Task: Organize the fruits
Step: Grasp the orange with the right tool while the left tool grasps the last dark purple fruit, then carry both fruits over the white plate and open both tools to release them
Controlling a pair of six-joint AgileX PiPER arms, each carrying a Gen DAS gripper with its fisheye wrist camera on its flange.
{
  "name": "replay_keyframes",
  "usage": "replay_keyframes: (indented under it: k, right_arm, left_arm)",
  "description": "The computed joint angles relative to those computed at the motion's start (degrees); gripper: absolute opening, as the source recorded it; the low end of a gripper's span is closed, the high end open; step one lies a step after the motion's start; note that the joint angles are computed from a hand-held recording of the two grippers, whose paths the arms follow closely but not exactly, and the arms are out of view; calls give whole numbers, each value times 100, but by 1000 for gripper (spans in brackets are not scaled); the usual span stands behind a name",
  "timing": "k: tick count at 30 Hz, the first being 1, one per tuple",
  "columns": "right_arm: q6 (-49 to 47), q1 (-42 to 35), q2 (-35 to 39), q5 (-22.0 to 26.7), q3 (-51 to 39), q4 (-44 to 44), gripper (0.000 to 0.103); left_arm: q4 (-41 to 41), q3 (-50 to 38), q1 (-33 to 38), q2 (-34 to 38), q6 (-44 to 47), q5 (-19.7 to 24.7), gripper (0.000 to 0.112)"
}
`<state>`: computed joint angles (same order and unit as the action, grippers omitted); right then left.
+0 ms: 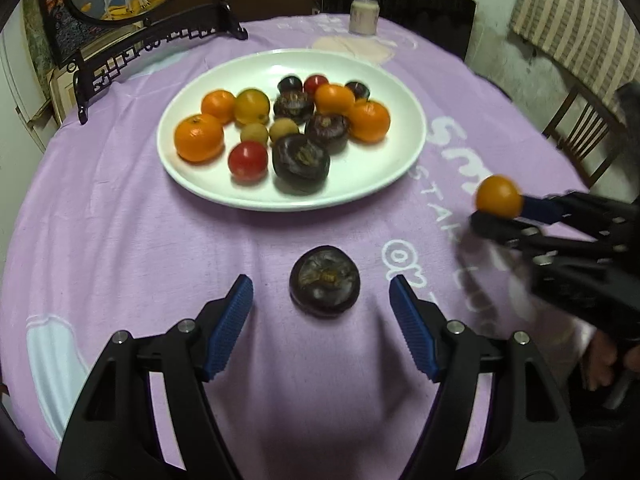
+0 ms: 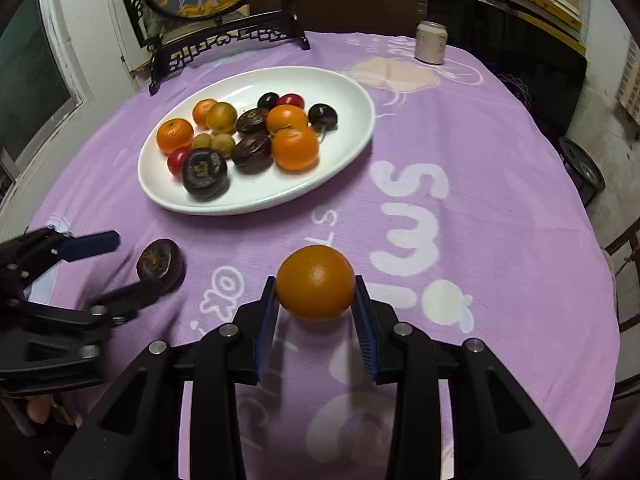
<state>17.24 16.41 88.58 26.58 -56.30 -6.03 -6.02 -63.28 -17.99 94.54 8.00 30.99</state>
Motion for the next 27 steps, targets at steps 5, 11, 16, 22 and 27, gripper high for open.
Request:
replay_keyframes:
  k: [5,11,16,22,27]
  right_arm:
    - [-236,-68,-77,-55,62,248,37]
    - [-405,-23,-54,4,-24,405,37]
    - [-410,107,-1,139,-240,349,37]
    - [-1234,214,360,379,-1154,899,37]
    - [-1319,324,1373,688,-2648,725,37]
  left_arm:
    - [422,-220,-86,453,-487,38,53]
    - [-355,-86,145,297,242,-55,41]
    - [-772,23,397,-251,677,18,41]
    - [-534,-1052,681,-38,490,435,41]
    - [-38,-3124,620,1310,-140,1072,41]
